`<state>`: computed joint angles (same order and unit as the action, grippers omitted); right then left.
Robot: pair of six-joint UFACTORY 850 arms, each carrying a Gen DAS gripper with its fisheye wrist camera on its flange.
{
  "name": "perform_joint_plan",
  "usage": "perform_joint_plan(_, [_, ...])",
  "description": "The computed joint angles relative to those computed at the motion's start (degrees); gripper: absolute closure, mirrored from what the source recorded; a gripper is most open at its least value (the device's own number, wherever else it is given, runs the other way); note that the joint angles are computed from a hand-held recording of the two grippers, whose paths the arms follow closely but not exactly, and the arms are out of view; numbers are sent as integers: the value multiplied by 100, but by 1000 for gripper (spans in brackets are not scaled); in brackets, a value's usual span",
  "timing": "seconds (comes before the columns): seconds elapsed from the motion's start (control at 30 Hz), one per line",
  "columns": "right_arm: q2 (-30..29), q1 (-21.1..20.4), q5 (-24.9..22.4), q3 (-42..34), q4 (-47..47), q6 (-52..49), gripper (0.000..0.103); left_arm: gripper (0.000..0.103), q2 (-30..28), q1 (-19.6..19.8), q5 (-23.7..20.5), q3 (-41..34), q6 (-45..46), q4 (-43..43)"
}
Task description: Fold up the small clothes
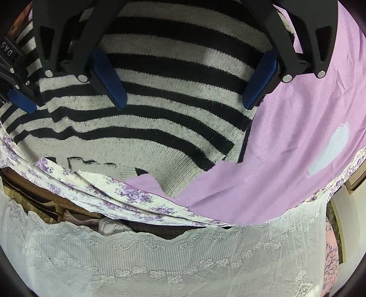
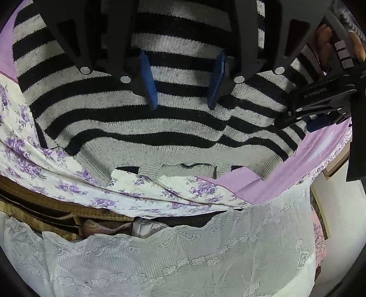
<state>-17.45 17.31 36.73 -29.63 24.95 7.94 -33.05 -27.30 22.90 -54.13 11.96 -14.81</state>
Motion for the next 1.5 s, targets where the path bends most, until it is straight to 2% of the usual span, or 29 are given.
perform_joint_plan(0.1, [44,-26,69,50,-149,150,55,5,18,7,25,12,-16,17])
perform_joint_plan(0.23, [233,58,375,212,133,52,37,5,111,7,216,132,-132,140])
perform_joint_plan(0.37, [389,23,606,344,312,52,33,5,136,-6,272,166,-134,189])
perform_joint_plan(0.43, [296,-86,414,276,358,102,28,5,68,-20,118,70,91,-41])
perform_joint_plan(0.5, [89,-386,-67,126,-257,696,28,5,-12,-17,-67,-38,213,-191])
perform_joint_plan(0.57, [81,-488,-16,157,-645,1038,25,4,-21,-21,-68,-45,248,-222])
perform_joint_plan(0.77, [74,-397,33,161,-488,839,20,5,-9,-34,-1,-9,339,-302])
perform_joint_plan(0.9, [227,-293,390,383,-272,906,20,5,80,-46,175,125,287,-252])
perform_joint_plan(1.03, [489,-16,789,693,195,674,20,5,236,-76,407,376,377,-313])
perform_joint_plan(1.13, [594,82,700,815,243,643,20,5,325,-54,440,521,430,-341])
perform_joint_plan(1.23, [544,-12,181,765,-32,729,14,4,296,-70,291,525,890,-748])
perform_joint_plan(1.33, [588,79,210,805,31,609,6,4,310,-99,299,584,1143,-984])
perform_joint_plan(1.5, [1022,307,758,1310,313,919,6,4,610,-29,573,1007,654,-530])
